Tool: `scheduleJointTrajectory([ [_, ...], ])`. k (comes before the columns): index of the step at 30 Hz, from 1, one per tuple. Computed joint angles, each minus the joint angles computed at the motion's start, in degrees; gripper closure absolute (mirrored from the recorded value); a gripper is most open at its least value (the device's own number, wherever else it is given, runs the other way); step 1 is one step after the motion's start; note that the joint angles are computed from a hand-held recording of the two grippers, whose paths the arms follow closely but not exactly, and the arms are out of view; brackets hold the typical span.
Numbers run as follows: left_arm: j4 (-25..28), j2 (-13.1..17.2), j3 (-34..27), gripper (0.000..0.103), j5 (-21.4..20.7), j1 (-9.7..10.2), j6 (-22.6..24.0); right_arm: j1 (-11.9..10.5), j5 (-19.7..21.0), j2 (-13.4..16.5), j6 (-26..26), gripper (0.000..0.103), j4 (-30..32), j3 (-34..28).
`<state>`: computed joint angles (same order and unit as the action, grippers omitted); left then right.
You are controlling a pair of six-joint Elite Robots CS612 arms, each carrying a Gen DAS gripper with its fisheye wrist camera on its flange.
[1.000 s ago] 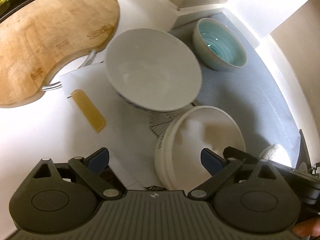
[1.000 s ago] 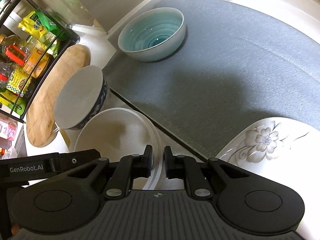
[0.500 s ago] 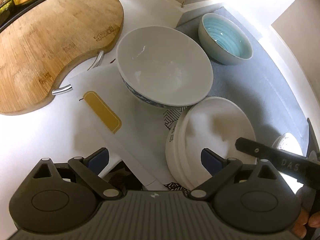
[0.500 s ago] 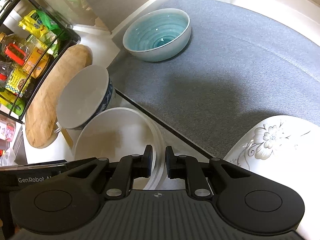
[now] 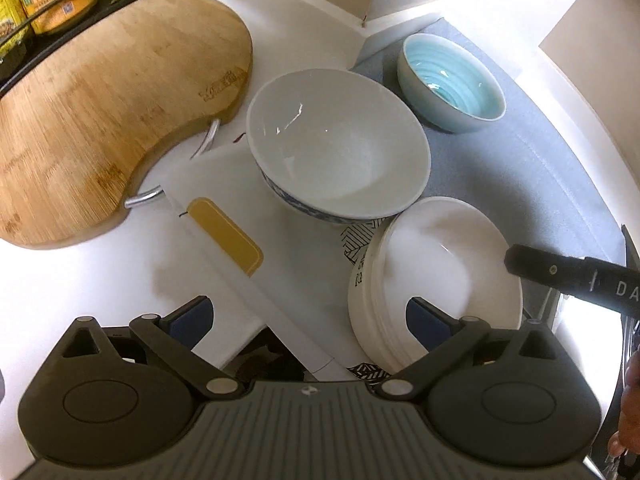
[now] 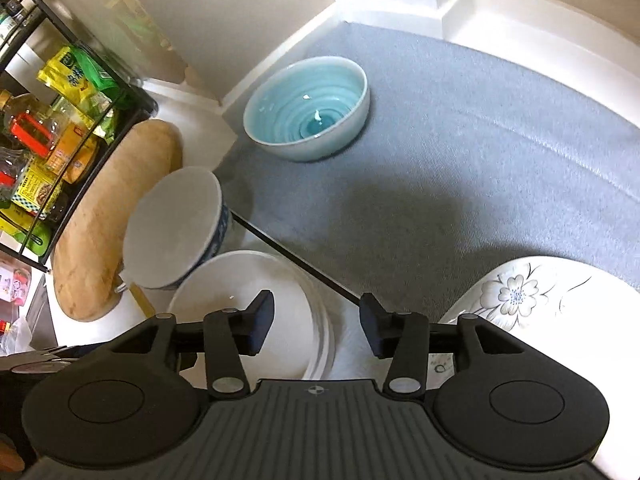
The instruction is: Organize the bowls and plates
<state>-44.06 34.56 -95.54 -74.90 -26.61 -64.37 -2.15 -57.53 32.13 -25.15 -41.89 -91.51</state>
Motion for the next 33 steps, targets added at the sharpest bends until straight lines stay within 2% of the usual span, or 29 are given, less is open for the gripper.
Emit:
scheduleJointTrajectory([
  [7, -0.04, -0.39, -0.35, 0.001, 1.42, -0.27, 1.08, -0.04, 0.6, -0.32, -0.41, 0.047, -0.27, -0.35],
  [19, -0.23, -0.91, -0.49, 0.001, 4.22, -0.43, 3.17, 0.42, 1.16, -0.64, -0.63, 0.045, -1.06, 0.12],
  [26, -0.13, -1.04, -0.57, 0.001, 4.14, 0.28, 2.05, 0.64, 1.33, -0.82, -0.7, 0.045, -1.59, 0.59],
  [33, 1.71, -1.42, -0.69, 0.0, 7.14, 1.34, -0.93, 1.18, 2.15, -1.21, -0.19, 0.045, -4.44, 1.95],
])
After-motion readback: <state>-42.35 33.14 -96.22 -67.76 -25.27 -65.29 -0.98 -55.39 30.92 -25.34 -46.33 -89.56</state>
